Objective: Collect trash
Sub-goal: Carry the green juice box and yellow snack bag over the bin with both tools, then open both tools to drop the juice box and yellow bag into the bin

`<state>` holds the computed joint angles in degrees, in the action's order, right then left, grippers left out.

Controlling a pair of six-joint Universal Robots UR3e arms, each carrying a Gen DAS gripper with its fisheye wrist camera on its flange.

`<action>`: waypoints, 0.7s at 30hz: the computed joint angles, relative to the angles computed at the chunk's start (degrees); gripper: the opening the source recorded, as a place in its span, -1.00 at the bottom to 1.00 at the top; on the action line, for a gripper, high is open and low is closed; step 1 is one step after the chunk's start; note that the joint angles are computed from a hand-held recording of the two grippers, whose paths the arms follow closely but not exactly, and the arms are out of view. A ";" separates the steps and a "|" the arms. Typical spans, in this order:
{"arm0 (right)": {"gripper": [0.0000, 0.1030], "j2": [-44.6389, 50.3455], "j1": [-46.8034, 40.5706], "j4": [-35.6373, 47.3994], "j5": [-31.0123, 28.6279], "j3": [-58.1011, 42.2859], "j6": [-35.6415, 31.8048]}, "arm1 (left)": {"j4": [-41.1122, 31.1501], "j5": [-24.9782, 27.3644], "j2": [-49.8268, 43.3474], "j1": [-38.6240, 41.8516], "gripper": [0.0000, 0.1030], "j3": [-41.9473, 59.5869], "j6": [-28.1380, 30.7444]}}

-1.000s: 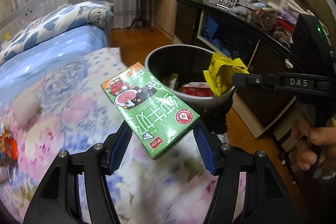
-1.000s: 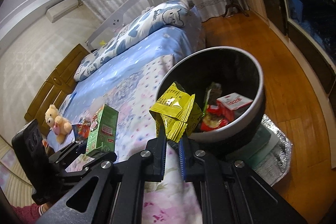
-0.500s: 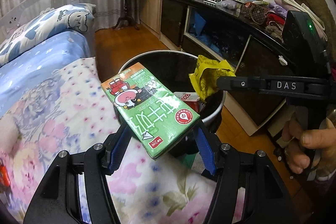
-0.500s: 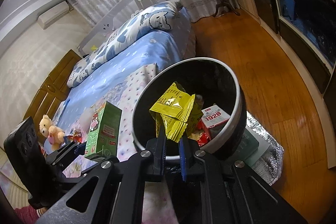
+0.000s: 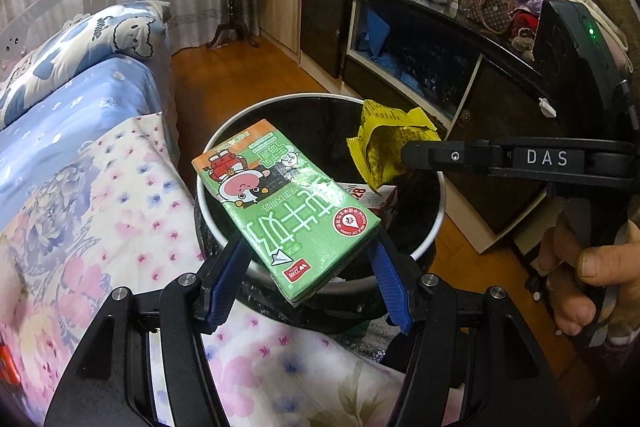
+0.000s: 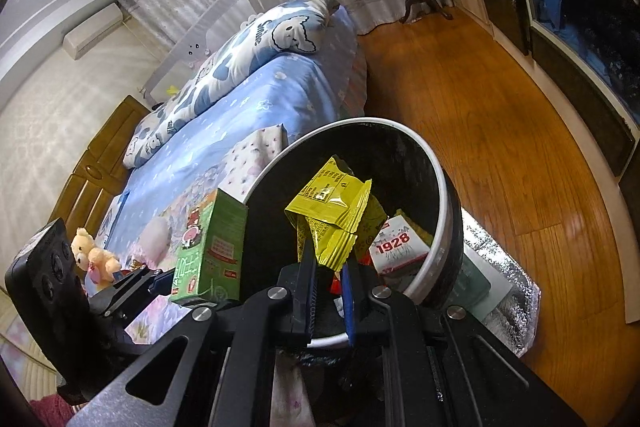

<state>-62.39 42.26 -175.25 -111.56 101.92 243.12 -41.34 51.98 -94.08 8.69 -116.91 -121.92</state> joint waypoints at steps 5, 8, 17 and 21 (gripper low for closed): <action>-0.79 -0.39 -1.47 -1.20 1.61 1.55 -0.40 | 0.89 1.15 -2.15 -1.33 0.17 1.60 -1.34; -0.79 -0.38 -1.69 -0.74 1.86 1.38 -0.34 | 0.90 1.56 -3.17 -1.86 0.17 2.59 -2.02; -0.76 -0.79 -2.70 -0.19 2.60 1.45 -0.22 | 0.61 1.68 -4.66 -3.28 0.17 4.66 -2.96; -0.70 -0.98 -3.11 0.48 3.13 1.25 -0.36 | -0.27 1.39 -4.39 -3.32 0.18 4.79 -2.34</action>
<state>-63.37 39.15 -174.77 -108.42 103.17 242.77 -41.61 53.36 -98.47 5.37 -112.12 -124.25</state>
